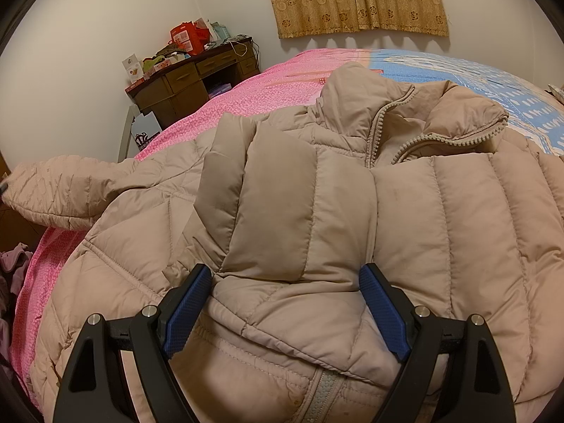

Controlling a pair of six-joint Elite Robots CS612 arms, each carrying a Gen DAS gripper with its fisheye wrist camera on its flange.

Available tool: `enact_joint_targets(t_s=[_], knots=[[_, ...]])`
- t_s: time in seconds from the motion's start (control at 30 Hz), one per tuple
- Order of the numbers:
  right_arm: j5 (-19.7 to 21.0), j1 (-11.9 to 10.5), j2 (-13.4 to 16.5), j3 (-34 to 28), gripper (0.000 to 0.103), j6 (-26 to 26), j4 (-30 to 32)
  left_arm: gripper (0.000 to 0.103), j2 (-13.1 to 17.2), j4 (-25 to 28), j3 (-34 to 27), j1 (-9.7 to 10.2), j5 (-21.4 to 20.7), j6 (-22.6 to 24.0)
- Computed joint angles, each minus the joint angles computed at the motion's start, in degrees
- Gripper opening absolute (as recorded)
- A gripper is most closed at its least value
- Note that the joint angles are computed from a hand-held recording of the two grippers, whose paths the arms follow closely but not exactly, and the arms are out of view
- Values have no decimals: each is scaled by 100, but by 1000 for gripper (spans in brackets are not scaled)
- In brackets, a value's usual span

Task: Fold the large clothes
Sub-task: 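Grasp the other sleeve cuff with the left tool and lift it across the jacket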

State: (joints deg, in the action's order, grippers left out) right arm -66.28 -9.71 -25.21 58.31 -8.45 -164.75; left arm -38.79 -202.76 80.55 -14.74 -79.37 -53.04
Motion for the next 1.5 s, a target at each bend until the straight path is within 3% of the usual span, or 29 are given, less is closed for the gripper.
enact_joint_targets(t_s=[0.3,0.4,0.6,0.73,0.97,1.17,1.5], knots=[[17,-16,-110,80,87,202,71,7,14,-155,-471,-166,-390,653],[68,-59,-281,338,87,351,-129,7,17,-227,-615,-254,-492,1010],[180,-244,-639,963,87,893,-698,7,103,-242,-957,-397,-941,1267],[50,-377,-876,1411,87,1194,-1148,7,195,-196,-1202,-501,-1232,1489],[-32,-517,-1085,1846,88,1237,-1391,6,380,-15,-1596,-694,-1751,1689],[32,-634,-1171,2139,88,1175,-1542,7,492,159,-1804,-832,-2003,1903],[235,-785,-1107,2326,88,1524,-1827,7,734,749,-2145,-1112,-2489,2249]])
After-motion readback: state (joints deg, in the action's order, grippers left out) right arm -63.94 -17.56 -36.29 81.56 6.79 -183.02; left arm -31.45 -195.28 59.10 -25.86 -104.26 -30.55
